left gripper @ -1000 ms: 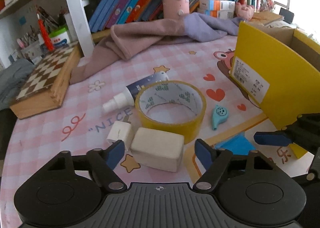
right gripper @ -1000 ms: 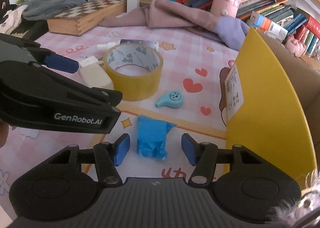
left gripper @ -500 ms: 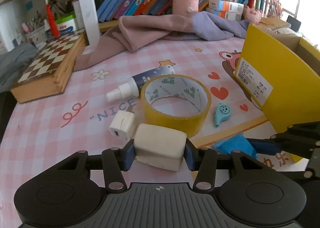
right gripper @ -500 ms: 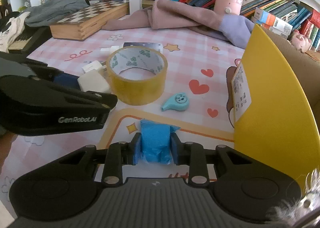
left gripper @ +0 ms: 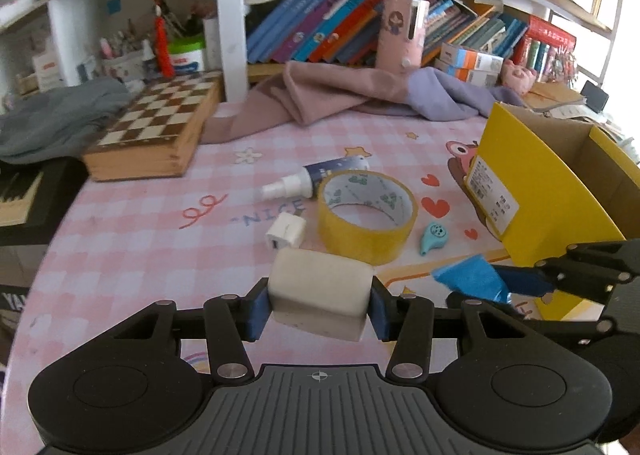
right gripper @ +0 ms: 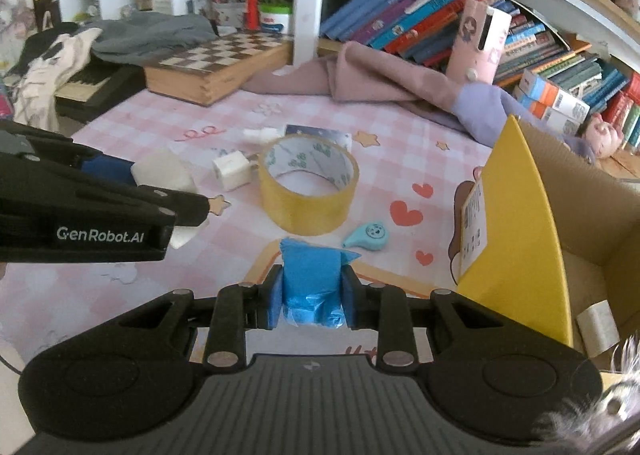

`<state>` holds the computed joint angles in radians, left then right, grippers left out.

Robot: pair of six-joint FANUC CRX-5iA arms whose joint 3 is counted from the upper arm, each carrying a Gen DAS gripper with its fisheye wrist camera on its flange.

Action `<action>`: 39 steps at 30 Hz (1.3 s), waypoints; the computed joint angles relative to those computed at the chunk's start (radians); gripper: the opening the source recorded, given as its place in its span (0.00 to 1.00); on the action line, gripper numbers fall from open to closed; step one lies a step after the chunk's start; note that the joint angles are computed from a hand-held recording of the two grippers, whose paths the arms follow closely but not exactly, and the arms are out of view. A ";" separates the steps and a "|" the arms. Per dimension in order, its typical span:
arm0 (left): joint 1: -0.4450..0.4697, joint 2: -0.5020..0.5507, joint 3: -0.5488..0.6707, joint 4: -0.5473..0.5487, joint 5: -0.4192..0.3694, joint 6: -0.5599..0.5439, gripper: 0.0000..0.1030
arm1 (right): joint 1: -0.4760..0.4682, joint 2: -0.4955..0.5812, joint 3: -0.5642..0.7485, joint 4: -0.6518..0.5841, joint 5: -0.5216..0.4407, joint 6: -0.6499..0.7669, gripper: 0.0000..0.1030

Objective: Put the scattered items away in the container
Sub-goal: 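Lift the white block with left gripper while right gripper carries the blue item toward the box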

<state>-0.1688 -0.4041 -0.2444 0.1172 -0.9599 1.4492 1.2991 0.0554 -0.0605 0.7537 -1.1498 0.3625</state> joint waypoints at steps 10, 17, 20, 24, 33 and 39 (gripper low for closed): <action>0.000 -0.127 -0.027 -0.028 -0.029 0.048 0.46 | 0.083 -0.048 0.007 0.023 -0.078 -0.061 0.26; 0.026 -0.201 -0.056 0.023 -0.060 0.012 0.46 | 0.144 -0.059 0.006 0.055 -0.128 -0.112 0.26; 0.046 -0.232 -0.071 0.057 -0.077 -0.007 0.46 | 0.165 -0.065 0.008 0.062 -0.146 -0.125 0.26; 0.070 -0.271 -0.085 0.101 -0.097 -0.045 0.46 | 0.199 -0.078 0.010 0.061 -0.175 -0.148 0.26; 0.046 -0.340 -0.076 0.069 -0.170 -0.028 0.45 | 0.291 -0.095 -0.005 0.086 -0.262 -0.255 0.26; 0.046 -0.384 -0.106 0.102 -0.202 -0.057 0.45 | 0.342 -0.102 -0.011 0.076 -0.307 -0.310 0.26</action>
<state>-0.1230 -0.7879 -0.3503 0.2188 -1.1617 1.3922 1.6406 -0.0463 -0.0714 0.8299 -1.4564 0.0522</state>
